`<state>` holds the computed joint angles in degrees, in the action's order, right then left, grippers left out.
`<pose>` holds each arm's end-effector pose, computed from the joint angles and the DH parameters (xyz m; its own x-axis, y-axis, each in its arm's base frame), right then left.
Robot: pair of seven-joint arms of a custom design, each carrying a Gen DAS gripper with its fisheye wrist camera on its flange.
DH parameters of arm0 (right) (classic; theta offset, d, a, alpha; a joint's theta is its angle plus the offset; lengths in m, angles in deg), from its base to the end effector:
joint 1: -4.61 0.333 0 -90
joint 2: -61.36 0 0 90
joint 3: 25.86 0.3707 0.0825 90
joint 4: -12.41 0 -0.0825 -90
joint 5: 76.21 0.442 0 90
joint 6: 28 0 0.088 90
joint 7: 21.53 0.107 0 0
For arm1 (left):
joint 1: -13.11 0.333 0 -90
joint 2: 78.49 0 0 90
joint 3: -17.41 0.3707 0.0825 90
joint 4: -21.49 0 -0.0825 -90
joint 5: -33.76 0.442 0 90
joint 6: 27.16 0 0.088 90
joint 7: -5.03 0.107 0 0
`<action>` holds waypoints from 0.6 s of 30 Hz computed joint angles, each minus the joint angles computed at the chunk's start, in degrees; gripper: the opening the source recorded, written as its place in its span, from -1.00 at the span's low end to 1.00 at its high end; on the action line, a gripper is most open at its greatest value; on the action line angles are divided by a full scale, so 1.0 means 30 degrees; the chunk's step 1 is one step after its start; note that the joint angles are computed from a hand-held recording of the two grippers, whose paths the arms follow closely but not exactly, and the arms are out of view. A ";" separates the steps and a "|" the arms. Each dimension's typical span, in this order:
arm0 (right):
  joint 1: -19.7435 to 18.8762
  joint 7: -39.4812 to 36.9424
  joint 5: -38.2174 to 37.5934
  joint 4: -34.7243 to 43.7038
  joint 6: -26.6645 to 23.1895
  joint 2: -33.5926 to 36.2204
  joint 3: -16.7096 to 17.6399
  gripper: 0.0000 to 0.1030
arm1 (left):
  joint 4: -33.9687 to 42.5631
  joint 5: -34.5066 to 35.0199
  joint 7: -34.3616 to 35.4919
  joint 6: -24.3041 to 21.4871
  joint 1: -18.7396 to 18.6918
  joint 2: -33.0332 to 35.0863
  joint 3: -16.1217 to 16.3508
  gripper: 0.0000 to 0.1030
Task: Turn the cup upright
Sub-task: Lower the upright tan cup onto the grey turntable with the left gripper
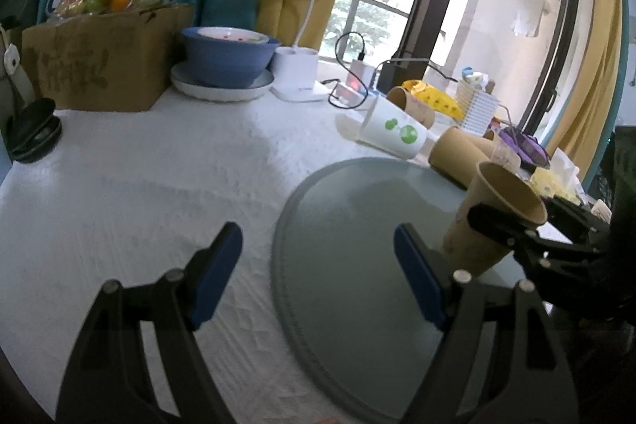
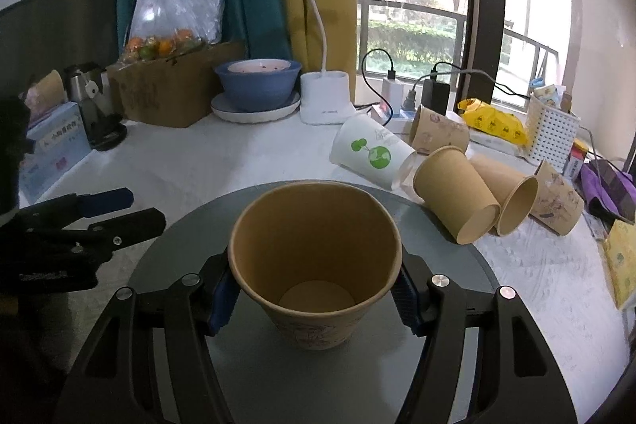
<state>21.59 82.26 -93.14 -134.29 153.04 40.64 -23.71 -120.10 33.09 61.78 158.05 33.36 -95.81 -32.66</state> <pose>0.4521 0.1860 0.5232 0.3585 -0.9319 0.0551 -0.5200 -0.2483 -0.8173 0.4540 -0.2888 0.4963 -0.1530 -0.9548 0.2547 -0.6037 -0.1138 -0.7890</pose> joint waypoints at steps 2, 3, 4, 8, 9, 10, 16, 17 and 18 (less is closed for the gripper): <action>-0.0166 0.0138 0.0021 0.0045 -0.0058 0.0037 0.0148 0.32 | -0.0004 0.0010 -0.0032 -0.0004 0.0048 -0.0007 -0.0032 0.55; -0.0287 0.0211 -0.0007 0.0074 -0.0035 0.0071 0.0246 0.32 | 0.0023 0.0020 -0.0040 -0.0042 0.0073 0.0019 -0.0051 0.55; -0.0381 0.0286 -0.0031 0.0103 -0.0112 0.0099 0.0331 0.32 | 0.0060 0.0048 -0.0047 -0.0107 0.0082 0.0054 -0.0058 0.55; -0.0774 0.0623 -0.0186 0.0159 -0.0265 0.0147 0.0680 0.32 | 0.0099 0.0290 -0.0323 -0.0223 0.0376 -0.0023 -0.0301 0.55; -0.1018 0.0783 -0.0310 0.0162 -0.0291 0.0134 0.0905 0.32 | 0.0105 0.0336 -0.0409 -0.0255 0.0448 -0.0052 -0.0370 0.55; -0.1272 0.0950 -0.0458 0.0151 -0.0278 0.0115 0.1128 0.32 | 0.0110 0.0383 -0.0488 -0.0293 0.0489 -0.0076 -0.0394 0.55; -0.2442 0.1991 -0.1372 0.0216 -0.0316 0.0064 0.2147 0.32 | -0.0007 0.0509 -0.0676 -0.0083 0.0648 -0.0217 -0.0520 0.55; -0.2540 0.2129 -0.1503 0.0219 -0.0333 0.0052 0.2227 0.32 | -0.0009 0.0501 -0.0636 -0.0079 0.0611 -0.0212 -0.0496 0.55; -0.2679 0.2288 -0.1648 0.0225 -0.0355 0.0036 0.2347 0.32 | -0.0014 0.0489 -0.0583 -0.0080 0.0542 -0.0194 -0.0431 0.55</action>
<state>13.55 89.12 -98.09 -133.62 151.97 40.75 -16.67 -120.14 34.55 60.03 157.81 34.98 -96.39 -33.95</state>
